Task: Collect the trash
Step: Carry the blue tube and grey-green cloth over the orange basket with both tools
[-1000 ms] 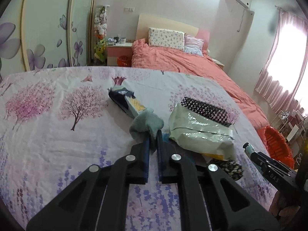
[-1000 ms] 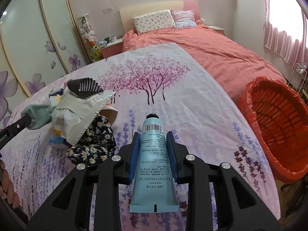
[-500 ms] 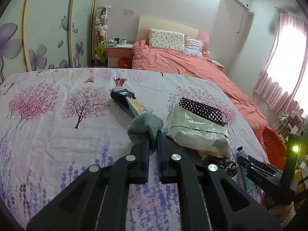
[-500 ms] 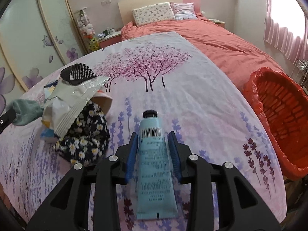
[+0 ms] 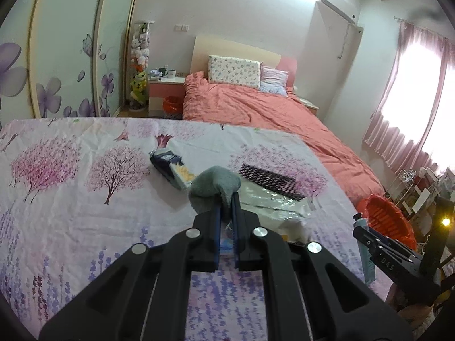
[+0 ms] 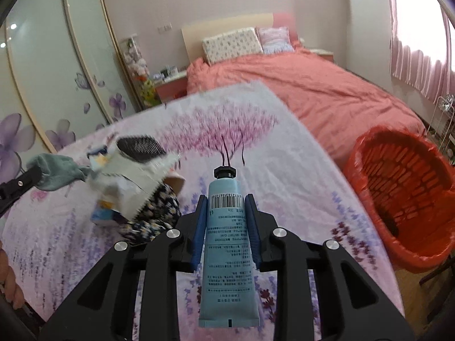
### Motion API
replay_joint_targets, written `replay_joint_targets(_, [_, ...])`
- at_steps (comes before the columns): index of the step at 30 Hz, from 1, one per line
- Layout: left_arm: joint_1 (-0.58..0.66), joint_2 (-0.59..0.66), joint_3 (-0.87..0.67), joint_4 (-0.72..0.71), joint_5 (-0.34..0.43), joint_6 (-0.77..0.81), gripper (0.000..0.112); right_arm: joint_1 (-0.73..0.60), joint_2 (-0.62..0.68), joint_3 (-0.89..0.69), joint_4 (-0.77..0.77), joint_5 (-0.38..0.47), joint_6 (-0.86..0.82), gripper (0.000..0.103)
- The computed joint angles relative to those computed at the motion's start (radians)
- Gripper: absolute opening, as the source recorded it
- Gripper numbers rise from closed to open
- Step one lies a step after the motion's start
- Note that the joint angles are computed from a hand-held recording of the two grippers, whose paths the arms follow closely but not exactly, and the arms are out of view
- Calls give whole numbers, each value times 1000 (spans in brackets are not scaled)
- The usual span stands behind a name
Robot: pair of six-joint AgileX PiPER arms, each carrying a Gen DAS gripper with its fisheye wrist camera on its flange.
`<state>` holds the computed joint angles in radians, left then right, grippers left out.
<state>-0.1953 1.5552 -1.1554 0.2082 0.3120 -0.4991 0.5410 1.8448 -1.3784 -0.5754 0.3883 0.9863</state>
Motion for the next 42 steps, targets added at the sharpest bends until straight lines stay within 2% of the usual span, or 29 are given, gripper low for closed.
replay_joint_targets(5, [-51, -42, -15, 41, 21, -41, 8, -2, -89, 66, -113, -20, 110, 27])
replay_joint_targets(12, [-140, -70, -59, 60, 49, -64, 8, -3, -182, 139, -320, -5, 295, 27])
replay_joint_targets(21, [-286, -20, -158, 58, 61, -81, 8, -34, -279, 238, -543, 21, 512, 27])
replay_joint_targets(27, [-392, 80, -277, 34, 69, -57, 8, -108, -335, 313, -630, -6, 612, 27])
replay_joint_targets(35, [-498, 283, -499, -99, 92, 75, 8, -267, -387, 409, -729, -92, 731, 27])
replay_joint_targets(42, [-565, 500, -786, -193, 189, 177, 8, -418, -348, 423, -776, -211, 798, 27])
